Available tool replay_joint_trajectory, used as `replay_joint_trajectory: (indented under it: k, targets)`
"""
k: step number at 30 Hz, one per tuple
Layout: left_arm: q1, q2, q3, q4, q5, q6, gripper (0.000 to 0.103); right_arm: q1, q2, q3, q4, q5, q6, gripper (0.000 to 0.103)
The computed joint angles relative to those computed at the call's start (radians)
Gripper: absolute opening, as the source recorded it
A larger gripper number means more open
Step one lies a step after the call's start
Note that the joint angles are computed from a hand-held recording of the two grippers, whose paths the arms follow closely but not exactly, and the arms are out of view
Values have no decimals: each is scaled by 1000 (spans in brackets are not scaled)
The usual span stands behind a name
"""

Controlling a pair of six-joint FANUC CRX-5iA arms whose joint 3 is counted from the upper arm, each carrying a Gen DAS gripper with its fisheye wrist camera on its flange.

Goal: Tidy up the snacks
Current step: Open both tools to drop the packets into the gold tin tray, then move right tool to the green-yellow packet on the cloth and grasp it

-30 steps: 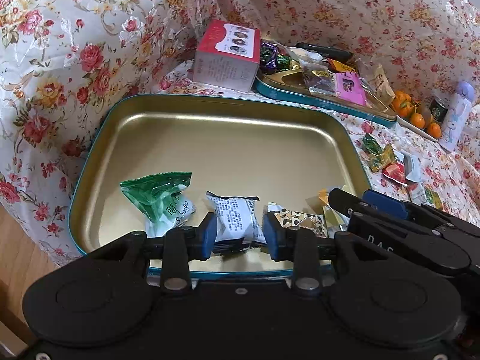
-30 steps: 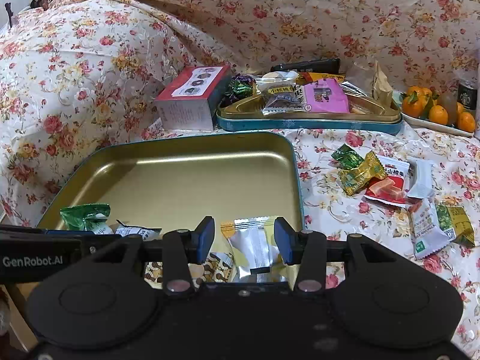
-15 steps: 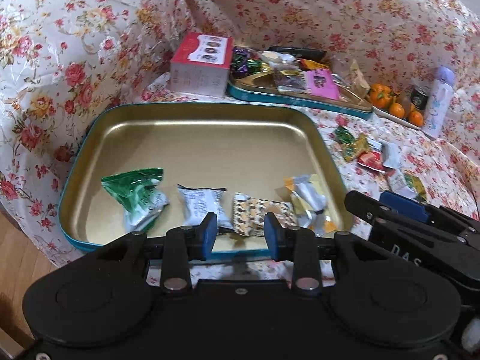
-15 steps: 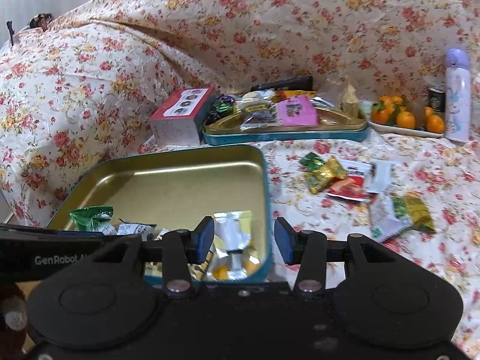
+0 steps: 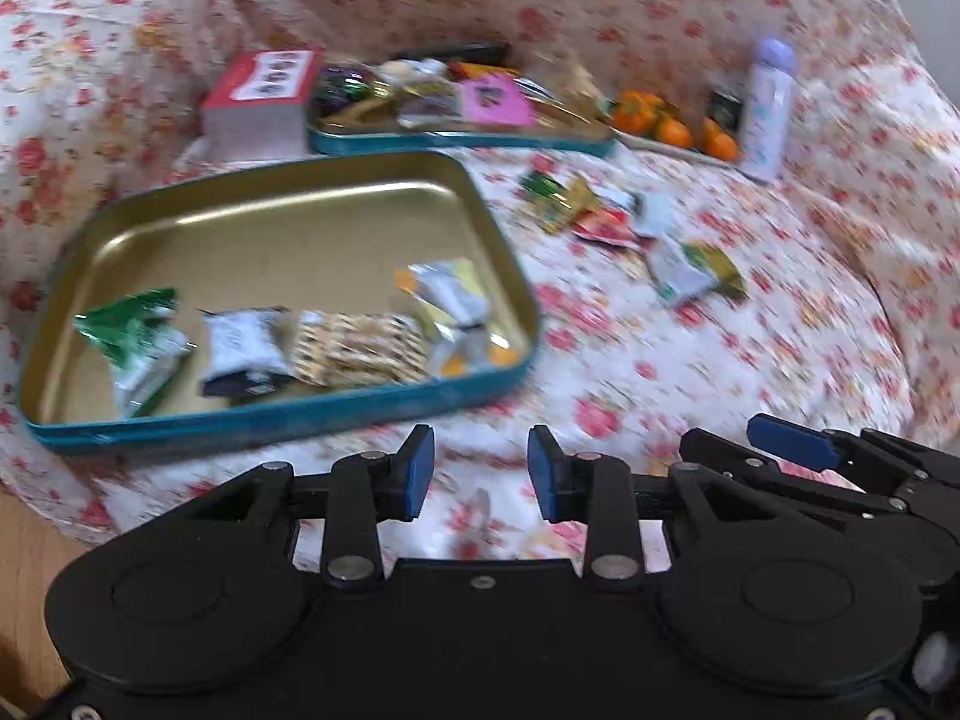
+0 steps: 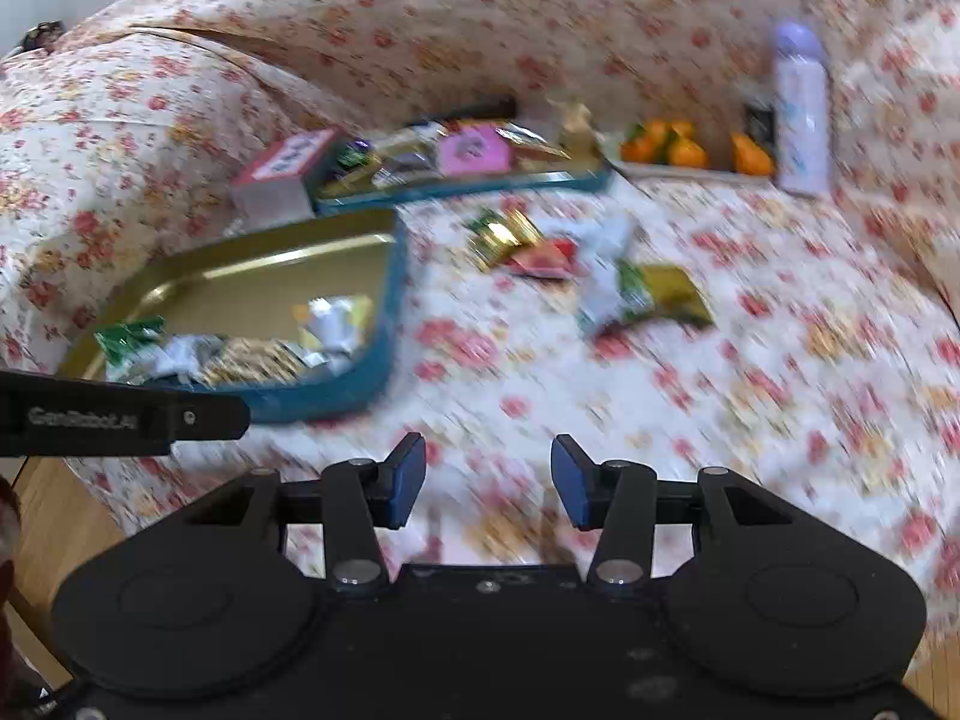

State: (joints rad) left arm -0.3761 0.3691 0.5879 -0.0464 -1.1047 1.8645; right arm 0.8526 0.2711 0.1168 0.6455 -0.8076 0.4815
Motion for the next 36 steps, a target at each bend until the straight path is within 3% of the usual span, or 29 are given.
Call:
replay_joint_trajectory:
  k: [3, 9, 20, 30, 36]
  targets:
    - [-32, 4, -7, -26, 15, -12, 43, -7, -31, -53, 11, -7, -34, 49]
    - [-77, 51, 43, -46, -29, 16, 43, -33, -70, -124, 54, -8, -96, 49]
    - [-121, 205, 290, -107, -124, 57, 43, -117, -74, -142, 85, 81, -145, 49]
    - [-133, 404, 609, -132, -266, 61, 43, -185, -7, -22, -42, 176, -61, 50]
    - [-130, 506, 776, -136, -355, 66, 43, -218, 41, 84, -196, 185, 24, 50]
